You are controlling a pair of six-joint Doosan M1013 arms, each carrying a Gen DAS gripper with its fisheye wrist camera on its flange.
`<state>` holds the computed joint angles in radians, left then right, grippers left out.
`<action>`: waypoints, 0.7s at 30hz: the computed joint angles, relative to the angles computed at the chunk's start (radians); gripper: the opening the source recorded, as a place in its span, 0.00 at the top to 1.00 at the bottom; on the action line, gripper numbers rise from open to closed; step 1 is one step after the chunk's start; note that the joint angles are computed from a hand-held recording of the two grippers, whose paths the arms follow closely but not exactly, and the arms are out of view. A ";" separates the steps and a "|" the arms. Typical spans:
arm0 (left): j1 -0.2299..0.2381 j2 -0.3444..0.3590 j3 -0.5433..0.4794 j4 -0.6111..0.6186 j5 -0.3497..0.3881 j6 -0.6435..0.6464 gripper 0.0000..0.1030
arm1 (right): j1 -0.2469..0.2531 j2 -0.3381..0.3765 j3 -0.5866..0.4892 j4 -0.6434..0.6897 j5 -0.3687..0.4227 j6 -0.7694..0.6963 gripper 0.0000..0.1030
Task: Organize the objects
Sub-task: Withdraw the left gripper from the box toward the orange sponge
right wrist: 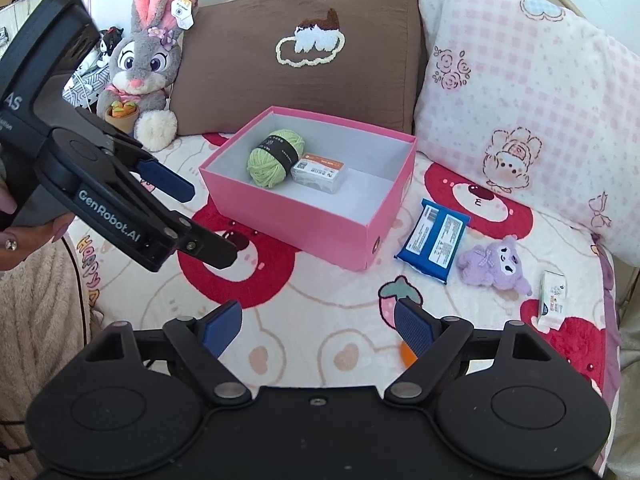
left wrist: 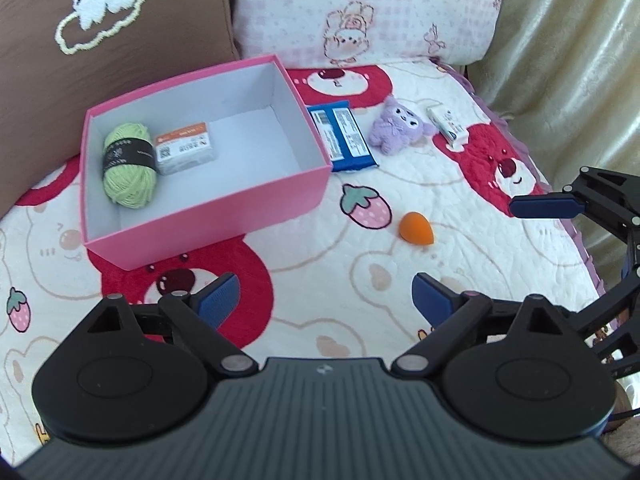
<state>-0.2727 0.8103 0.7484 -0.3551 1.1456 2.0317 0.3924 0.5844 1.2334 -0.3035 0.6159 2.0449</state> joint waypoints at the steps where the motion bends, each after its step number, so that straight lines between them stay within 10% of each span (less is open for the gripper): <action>1: -0.001 0.009 -0.012 -0.007 0.019 -0.001 0.09 | 0.001 0.000 0.006 -0.012 -0.003 -0.001 0.16; 13: -0.012 0.097 -0.135 -0.125 0.151 -0.010 0.09 | 0.024 0.013 0.041 -0.293 -0.005 0.192 0.14; 21: -0.031 0.155 -0.199 -0.120 0.199 -0.036 0.09 | -0.008 0.023 0.058 -0.200 -0.019 0.162 0.14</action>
